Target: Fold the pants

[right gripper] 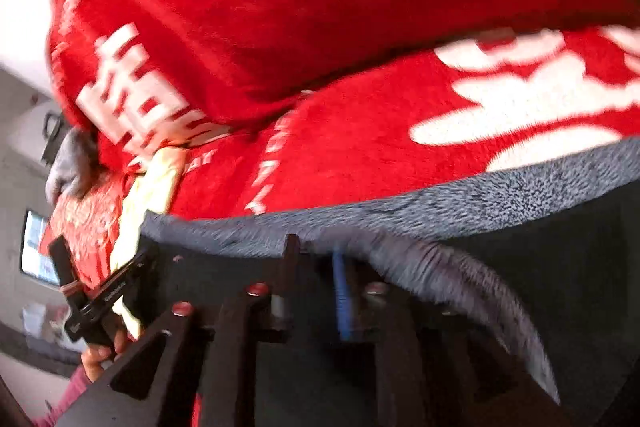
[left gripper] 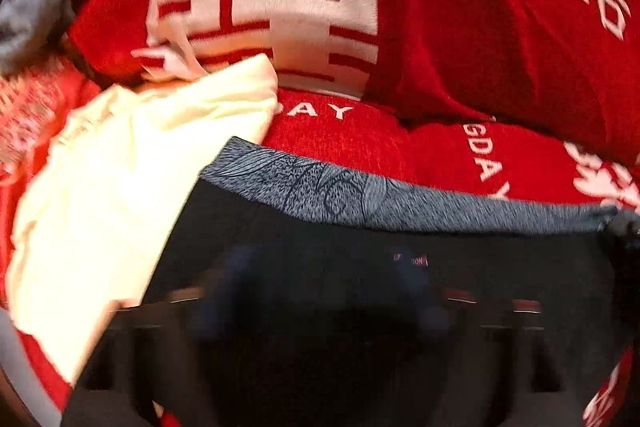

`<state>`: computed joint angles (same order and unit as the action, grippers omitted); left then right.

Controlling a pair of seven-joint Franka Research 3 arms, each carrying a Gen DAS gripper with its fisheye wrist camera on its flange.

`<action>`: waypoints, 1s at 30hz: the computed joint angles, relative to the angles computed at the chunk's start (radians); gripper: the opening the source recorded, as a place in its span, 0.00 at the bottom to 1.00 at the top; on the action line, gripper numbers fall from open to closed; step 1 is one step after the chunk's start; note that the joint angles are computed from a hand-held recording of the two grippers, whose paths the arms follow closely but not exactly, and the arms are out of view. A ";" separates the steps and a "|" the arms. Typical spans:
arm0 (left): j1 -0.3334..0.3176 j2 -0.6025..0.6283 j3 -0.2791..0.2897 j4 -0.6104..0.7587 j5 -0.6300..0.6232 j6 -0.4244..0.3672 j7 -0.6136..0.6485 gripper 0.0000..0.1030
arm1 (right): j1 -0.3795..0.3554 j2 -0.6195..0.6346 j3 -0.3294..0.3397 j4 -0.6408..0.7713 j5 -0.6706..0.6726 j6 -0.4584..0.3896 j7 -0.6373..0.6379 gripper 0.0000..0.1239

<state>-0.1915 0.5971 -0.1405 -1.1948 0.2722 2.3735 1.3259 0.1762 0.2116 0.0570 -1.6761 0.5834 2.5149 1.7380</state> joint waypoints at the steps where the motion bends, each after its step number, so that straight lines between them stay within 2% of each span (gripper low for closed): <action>1: -0.005 -0.029 -0.004 -0.039 0.013 0.024 0.016 0.82 | 0.000 -0.007 0.007 -0.004 0.012 -0.008 -0.019 0.18; 3: -0.015 -0.064 -0.013 -0.081 0.024 0.028 0.037 0.82 | 0.012 -0.008 0.002 -0.007 -0.020 -0.034 0.008 0.24; 5: -0.028 -0.078 -0.024 -0.089 0.015 -0.009 0.040 0.82 | 0.026 0.007 -0.010 -0.007 -0.075 -0.057 0.069 0.30; 6: -0.041 -0.082 -0.024 -0.084 0.020 -0.042 0.035 0.82 | 0.027 0.007 -0.010 -0.026 -0.066 -0.037 0.088 0.30; 7: -0.060 -0.077 -0.018 -0.069 0.037 -0.078 0.026 0.82 | 0.026 -0.008 -0.006 -0.060 -0.039 0.020 0.097 0.30; 8: -0.072 -0.084 -0.016 -0.075 0.050 -0.091 0.018 0.82 | 0.030 -0.019 -0.013 -0.071 -0.062 0.023 0.129 0.30; 10: -0.088 -0.093 -0.019 -0.085 0.063 -0.111 0.013 0.82 | 0.061 -0.047 -0.049 -0.087 -0.228 0.012 0.283 0.31; 11: -0.093 -0.094 -0.022 -0.085 0.065 -0.126 0.014 0.82 | 0.062 -0.062 -0.053 -0.097 -0.268 0.002 0.316 0.31; 13: -0.104 -0.106 -0.028 -0.094 0.069 -0.145 0.011 0.82 | 0.049 -0.115 -0.045 -0.142 -0.265 -0.007 0.305 0.32; 17: -0.126 -0.156 -0.038 -0.157 0.096 -0.128 0.006 0.82 | 0.034 -0.292 -0.029 -0.308 -0.234 0.022 0.291 0.42; 24: -0.161 -0.211 -0.072 -0.214 0.094 -0.137 0.009 0.82 | -0.013 -0.573 0.019 -0.540 -0.341 0.011 0.420 0.42; 30: -0.203 -0.233 -0.100 -0.231 0.082 -0.158 0.008 0.83 | -0.054 -0.793 0.042 -0.707 -0.361 -0.035 0.499 0.44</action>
<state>-0.3947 0.3640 -0.2408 -1.4254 0.3544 2.2156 1.3337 0.1226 -0.5818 0.0986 -2.3828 0.2229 2.4798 2.2372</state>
